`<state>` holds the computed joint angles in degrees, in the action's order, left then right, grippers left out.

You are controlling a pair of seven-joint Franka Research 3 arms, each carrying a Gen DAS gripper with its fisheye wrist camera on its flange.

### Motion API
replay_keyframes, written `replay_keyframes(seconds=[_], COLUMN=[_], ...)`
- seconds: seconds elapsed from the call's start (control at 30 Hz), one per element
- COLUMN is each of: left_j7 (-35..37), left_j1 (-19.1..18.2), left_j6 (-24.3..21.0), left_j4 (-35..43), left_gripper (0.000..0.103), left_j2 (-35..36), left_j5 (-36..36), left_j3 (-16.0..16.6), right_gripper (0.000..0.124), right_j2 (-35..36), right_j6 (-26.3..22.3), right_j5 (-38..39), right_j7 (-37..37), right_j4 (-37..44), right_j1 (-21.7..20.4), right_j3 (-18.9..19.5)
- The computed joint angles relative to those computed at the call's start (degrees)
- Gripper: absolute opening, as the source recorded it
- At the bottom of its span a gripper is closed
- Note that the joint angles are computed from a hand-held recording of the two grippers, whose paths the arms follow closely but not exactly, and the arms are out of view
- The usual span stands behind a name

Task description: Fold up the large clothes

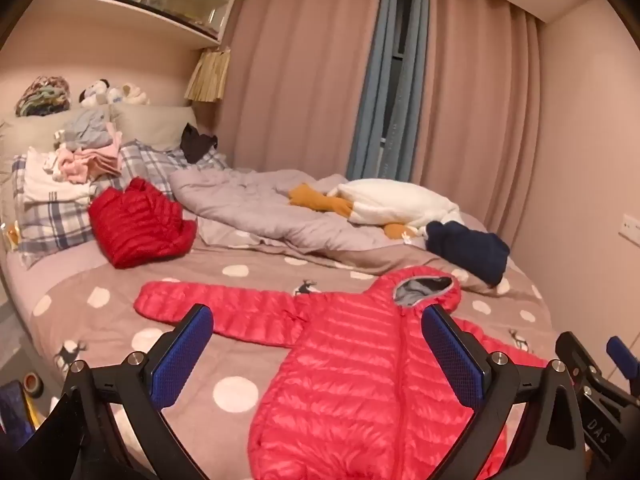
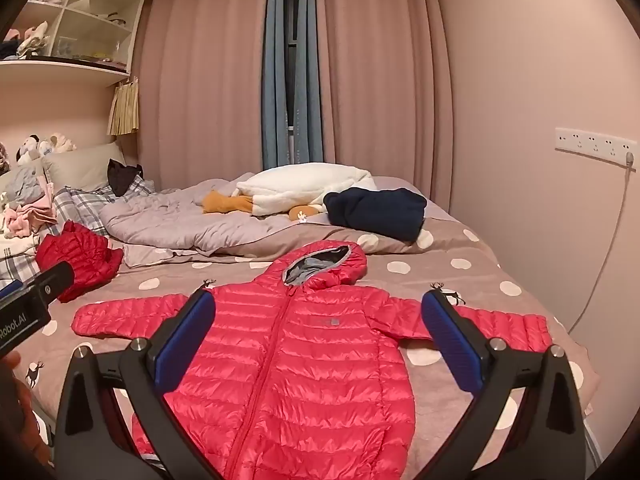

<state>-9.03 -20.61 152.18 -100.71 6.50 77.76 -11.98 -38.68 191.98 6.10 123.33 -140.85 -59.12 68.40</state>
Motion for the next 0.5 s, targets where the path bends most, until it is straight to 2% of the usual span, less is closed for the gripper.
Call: replay_keyframes(seconds=[0.13,0.27,0.33,0.43,0.5], left_j7=[-0.78,0.16,-0.67,-0.97,-1.79], left_j1=[0.22,-1.26,-1.34,-0.87,-0.69], left_j6=[0.67,-3.93,-4.19,-2.22,-1.09], left_j4=[-0.42,0.87,0.9,0.68,0.2], left_gripper=[0.103,0.103,0.103,0.103,0.103], left_j2=[-0.94,0.29,0.58,0.63,0.18], left_j5=[3.18,6.21,7.54,6.8,7.53], left_j3=[0.15,-0.62,-0.45,-0.15,-0.04], right_gripper=[0.103,0.103,0.103,0.103,0.103], right_j2=[-0.3,-0.81,-1.51,-1.64,-1.7], right_j6=[0.05,-0.92,-0.59,-0.95,-1.62], right_j5=[0.31,0.06,0.16,0.43,0.07], right_j7=[0.63,1.26,2.04,3.45,3.92], right_j4=[-0.29,-0.12,-0.58,-0.08,-0.12], right_j1=[0.28,-0.22,-0.6,-2.21,-1.8], right_j3=[0.04,0.34,0.65,2.18,1.52])
